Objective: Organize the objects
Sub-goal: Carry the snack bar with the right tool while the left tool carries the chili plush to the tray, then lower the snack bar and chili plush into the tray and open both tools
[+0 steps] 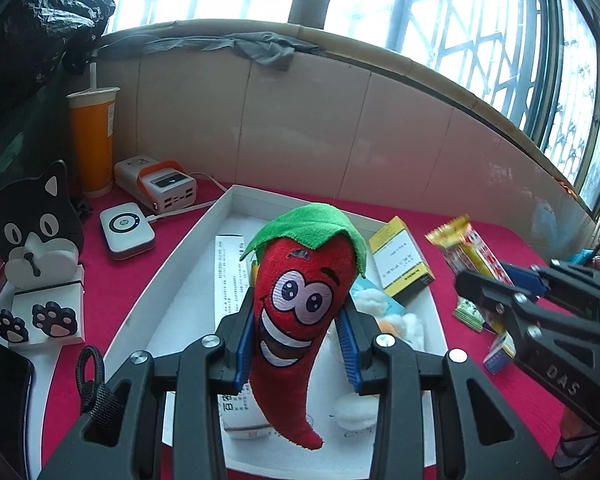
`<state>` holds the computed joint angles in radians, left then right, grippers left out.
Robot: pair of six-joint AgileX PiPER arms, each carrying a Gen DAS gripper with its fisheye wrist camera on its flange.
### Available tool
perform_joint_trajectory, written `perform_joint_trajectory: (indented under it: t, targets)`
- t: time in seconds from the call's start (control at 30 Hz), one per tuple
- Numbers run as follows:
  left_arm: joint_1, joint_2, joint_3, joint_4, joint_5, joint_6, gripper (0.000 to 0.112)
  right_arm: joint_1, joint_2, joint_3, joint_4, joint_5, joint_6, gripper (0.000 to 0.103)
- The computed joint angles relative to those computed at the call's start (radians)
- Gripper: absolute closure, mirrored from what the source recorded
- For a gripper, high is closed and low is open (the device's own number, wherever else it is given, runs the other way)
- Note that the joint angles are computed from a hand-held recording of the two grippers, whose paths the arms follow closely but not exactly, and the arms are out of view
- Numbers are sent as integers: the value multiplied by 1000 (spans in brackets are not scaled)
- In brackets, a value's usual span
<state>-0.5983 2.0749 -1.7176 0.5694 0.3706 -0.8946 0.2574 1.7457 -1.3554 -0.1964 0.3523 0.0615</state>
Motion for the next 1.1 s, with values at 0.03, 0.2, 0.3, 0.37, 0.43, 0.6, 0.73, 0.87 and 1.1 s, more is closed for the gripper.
perform_joint_trajectory:
  t: [0.03, 0.2, 0.3, 0.37, 0.43, 0.6, 0.73, 0.87, 1.1]
  targets:
    - [0, 4, -4, 12, 6, -9, 77, 3, 19, -26, -5, 9, 2, 81]
    - [2, 20, -23, 60, 24, -46, 77, 21, 119, -145, -45, 49, 30, 81]
    - [4, 32, -42, 84, 38, -60, 77, 22, 172, -200, -43, 67, 33, 81]
    - [3, 37, -49, 102, 45, -72, 76, 21, 203, -233, -38, 78, 31, 81]
    - [2, 44, -61, 105, 52, -71, 75, 21, 229, -266, -45, 88, 43, 81]
    - [4, 48, -66, 106, 49, -76, 64, 20, 254, -297, -25, 96, 36, 78]
    - [-13, 36, -57, 218, 82, -187, 42, 13, 238, -270, -17, 82, 40, 59]
    - [-36, 17, -44, 398, 162, -381, 17, -6, 198, -220, 0, 57, 55, 33]
    - [-52, -21, -25, 466, 232, -487, 16, -20, 70, -61, -41, -36, 82, 17]
